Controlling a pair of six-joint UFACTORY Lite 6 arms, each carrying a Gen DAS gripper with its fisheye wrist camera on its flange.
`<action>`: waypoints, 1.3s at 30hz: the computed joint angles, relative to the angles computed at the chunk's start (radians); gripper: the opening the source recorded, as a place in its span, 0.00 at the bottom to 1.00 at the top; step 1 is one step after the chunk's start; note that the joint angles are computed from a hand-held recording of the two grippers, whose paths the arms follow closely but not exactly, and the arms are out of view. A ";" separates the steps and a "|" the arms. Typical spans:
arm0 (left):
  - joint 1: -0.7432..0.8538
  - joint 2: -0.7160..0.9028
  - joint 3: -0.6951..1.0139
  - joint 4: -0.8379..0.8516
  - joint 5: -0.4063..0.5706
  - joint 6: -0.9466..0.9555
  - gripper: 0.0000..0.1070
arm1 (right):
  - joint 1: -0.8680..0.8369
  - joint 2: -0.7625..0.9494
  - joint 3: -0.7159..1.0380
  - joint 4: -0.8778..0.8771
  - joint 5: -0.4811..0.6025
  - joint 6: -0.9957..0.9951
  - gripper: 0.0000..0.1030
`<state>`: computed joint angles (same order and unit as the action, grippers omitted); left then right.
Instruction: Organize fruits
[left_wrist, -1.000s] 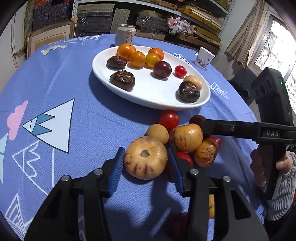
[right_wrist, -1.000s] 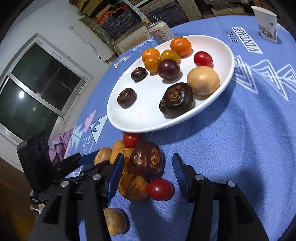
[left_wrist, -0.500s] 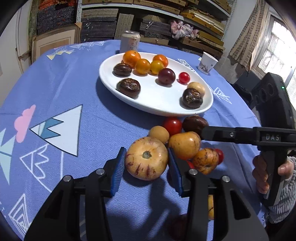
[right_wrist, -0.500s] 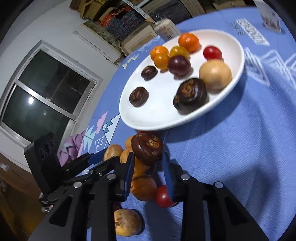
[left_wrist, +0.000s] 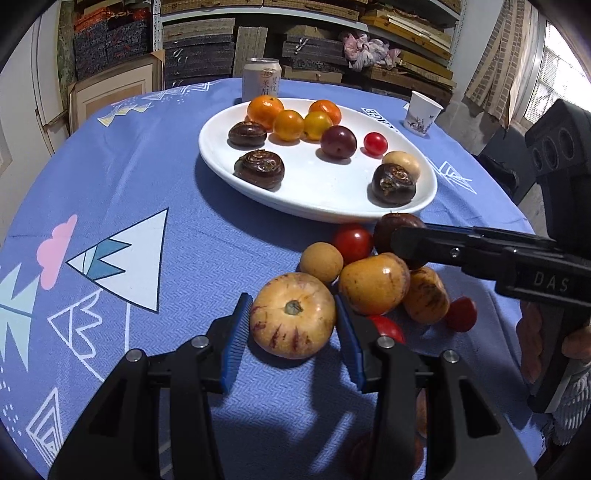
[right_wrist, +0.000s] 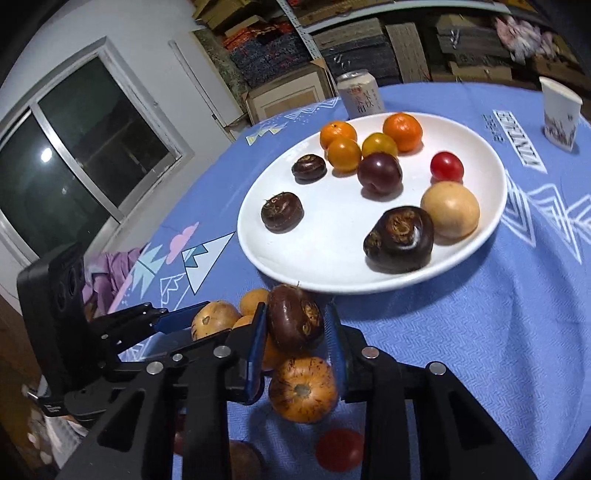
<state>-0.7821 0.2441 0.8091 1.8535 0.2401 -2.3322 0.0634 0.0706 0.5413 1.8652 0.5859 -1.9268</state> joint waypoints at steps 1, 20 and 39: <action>-0.001 0.000 0.000 0.000 0.001 -0.002 0.42 | 0.010 -0.022 -0.018 0.027 -0.020 -0.032 0.28; -0.035 -0.039 0.174 -0.285 0.230 0.307 0.41 | -0.100 -0.334 -0.055 -0.052 -0.043 0.054 0.00; 0.043 0.143 0.383 -0.329 0.108 0.359 0.41 | -0.265 -0.426 -0.291 -0.341 -0.013 0.057 0.69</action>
